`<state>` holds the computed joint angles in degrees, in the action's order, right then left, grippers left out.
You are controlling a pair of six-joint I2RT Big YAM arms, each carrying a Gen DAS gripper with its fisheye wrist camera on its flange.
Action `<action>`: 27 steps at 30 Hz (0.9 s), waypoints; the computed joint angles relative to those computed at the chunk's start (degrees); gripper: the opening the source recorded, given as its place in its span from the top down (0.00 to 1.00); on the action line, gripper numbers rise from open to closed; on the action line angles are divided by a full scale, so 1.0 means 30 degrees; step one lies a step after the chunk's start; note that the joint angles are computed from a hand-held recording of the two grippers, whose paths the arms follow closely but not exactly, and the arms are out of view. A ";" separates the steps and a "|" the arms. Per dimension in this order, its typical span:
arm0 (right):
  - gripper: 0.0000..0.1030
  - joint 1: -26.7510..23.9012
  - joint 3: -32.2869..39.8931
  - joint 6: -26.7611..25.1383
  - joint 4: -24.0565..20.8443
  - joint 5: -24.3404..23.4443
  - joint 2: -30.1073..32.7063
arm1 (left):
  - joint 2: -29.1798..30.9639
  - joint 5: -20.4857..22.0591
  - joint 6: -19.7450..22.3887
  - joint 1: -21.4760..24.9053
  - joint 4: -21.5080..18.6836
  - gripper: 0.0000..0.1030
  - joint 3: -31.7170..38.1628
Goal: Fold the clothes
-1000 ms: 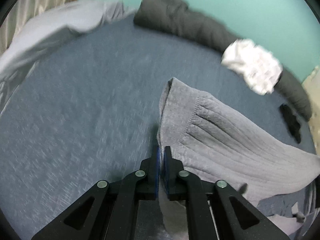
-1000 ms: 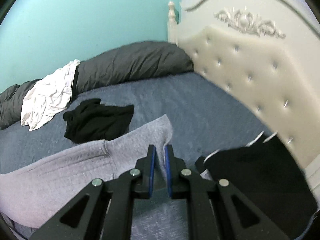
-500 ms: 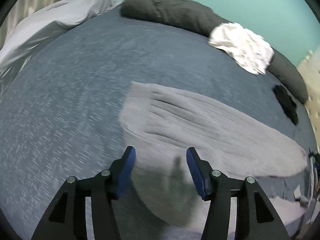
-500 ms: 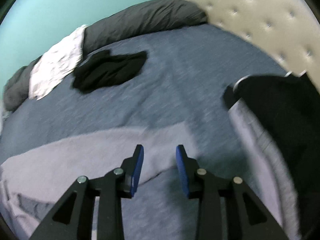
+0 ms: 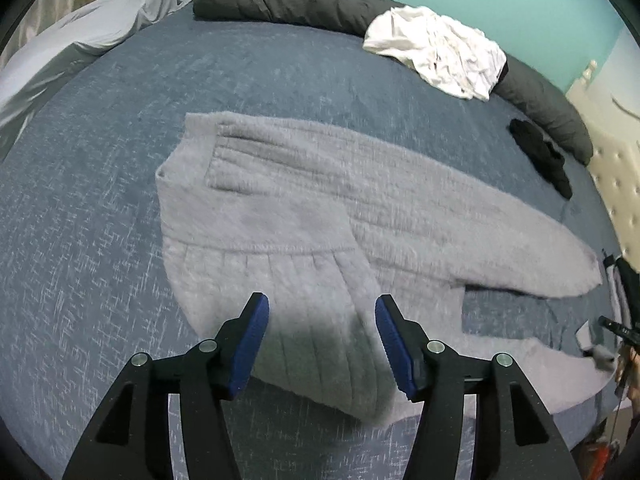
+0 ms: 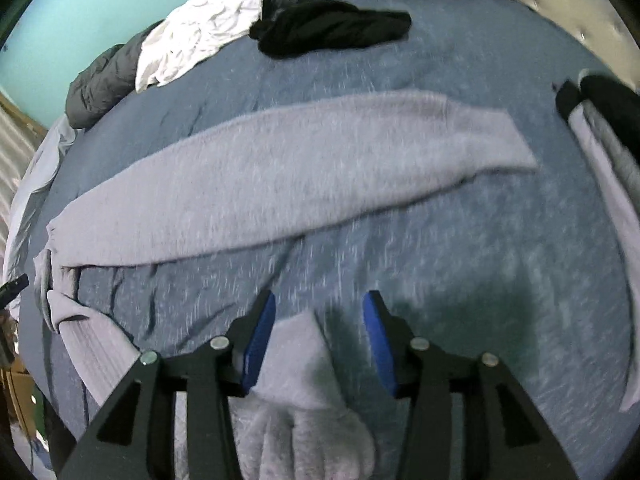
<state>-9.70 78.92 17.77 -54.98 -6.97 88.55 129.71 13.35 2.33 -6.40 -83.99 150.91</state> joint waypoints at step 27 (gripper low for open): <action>0.84 0.2005 -0.1064 -0.2335 0.0033 0.0262 0.0436 | -0.0653 -0.1956 -0.0021 -0.1212 0.2655 0.48 -0.3157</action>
